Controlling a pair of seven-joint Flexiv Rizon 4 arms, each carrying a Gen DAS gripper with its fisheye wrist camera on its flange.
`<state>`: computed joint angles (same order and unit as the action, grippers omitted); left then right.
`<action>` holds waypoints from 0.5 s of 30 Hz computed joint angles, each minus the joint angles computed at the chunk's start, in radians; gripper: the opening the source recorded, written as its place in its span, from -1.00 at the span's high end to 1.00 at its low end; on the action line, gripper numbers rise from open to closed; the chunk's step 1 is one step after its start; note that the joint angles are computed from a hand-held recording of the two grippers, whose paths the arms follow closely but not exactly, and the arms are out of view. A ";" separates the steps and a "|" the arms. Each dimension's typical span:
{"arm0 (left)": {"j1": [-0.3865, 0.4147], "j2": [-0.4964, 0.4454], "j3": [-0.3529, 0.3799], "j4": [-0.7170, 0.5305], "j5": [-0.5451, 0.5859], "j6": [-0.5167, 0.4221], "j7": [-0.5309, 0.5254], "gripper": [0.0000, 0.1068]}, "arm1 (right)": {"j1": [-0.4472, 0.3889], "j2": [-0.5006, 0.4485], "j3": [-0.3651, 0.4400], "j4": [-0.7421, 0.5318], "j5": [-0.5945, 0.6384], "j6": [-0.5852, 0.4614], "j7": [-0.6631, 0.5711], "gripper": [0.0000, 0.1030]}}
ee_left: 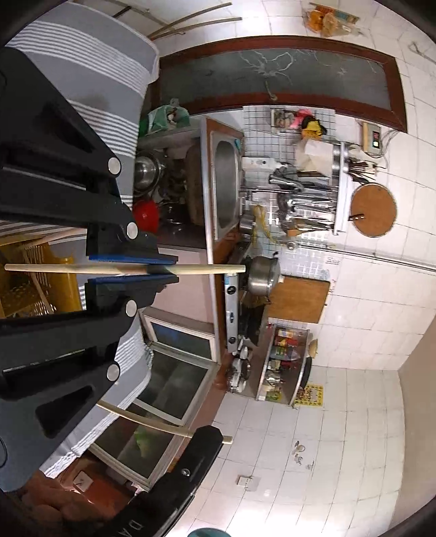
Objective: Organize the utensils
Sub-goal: 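Lower both chopsticks into the basket and open both grippers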
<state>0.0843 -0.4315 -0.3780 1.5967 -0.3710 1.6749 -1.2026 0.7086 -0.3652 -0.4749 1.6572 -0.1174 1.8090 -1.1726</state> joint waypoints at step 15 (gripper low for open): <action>0.045 0.043 -0.041 0.130 0.006 0.018 -0.004 0.49 | 0.033 -0.020 -0.069 0.065 -0.010 -0.041 0.087 0.85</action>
